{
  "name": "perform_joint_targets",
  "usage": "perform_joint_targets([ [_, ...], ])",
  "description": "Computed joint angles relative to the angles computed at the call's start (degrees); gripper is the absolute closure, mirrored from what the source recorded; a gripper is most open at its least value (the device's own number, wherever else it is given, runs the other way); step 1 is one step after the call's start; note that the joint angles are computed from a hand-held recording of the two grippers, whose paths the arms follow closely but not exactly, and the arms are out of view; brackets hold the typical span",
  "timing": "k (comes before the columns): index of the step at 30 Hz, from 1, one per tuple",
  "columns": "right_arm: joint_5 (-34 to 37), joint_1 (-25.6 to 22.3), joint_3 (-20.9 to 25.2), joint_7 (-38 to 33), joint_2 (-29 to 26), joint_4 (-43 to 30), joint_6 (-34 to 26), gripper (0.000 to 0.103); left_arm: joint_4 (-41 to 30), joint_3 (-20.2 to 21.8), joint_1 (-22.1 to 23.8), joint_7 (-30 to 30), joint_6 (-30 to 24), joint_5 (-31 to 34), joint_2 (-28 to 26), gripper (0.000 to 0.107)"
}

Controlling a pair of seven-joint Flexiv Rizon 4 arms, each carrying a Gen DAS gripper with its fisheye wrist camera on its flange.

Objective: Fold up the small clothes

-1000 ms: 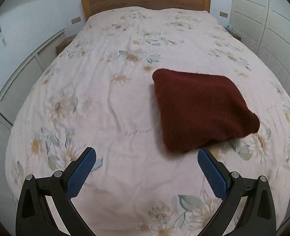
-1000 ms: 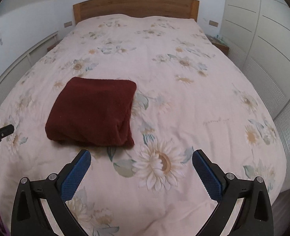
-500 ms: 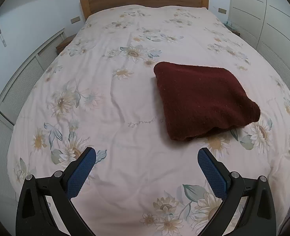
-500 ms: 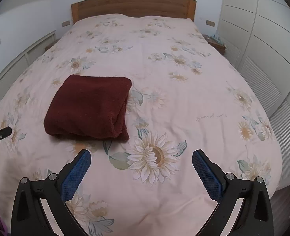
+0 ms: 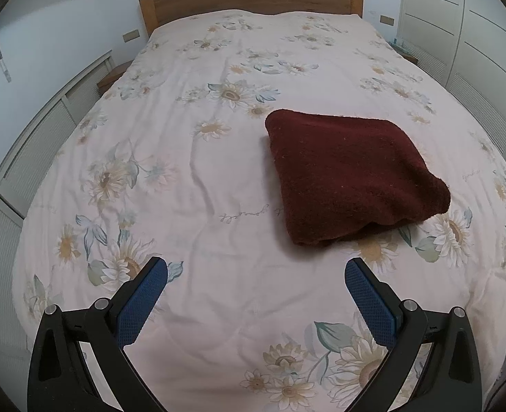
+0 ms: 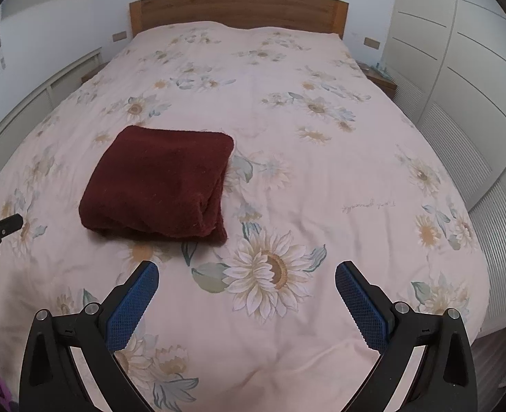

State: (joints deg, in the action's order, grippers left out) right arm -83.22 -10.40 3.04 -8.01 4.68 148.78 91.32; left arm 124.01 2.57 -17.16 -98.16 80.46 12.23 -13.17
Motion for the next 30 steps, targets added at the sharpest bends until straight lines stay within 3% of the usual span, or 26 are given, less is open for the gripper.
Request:
perform_joint_targets([
  [12,0.07,0.12,-0.03,-0.05,-0.22,-0.06,-0.07,0.0,-1.23,0.58,-1.32,-2.91,-1.53,3.22,-0.39,0.005],
  [30,3.18,0.48,0.3,-3.08,-0.72,0.08,-0.31,0.0,-0.05,-0.68,-0.29,0.53,-0.16,0.32,-0.12,0.005],
])
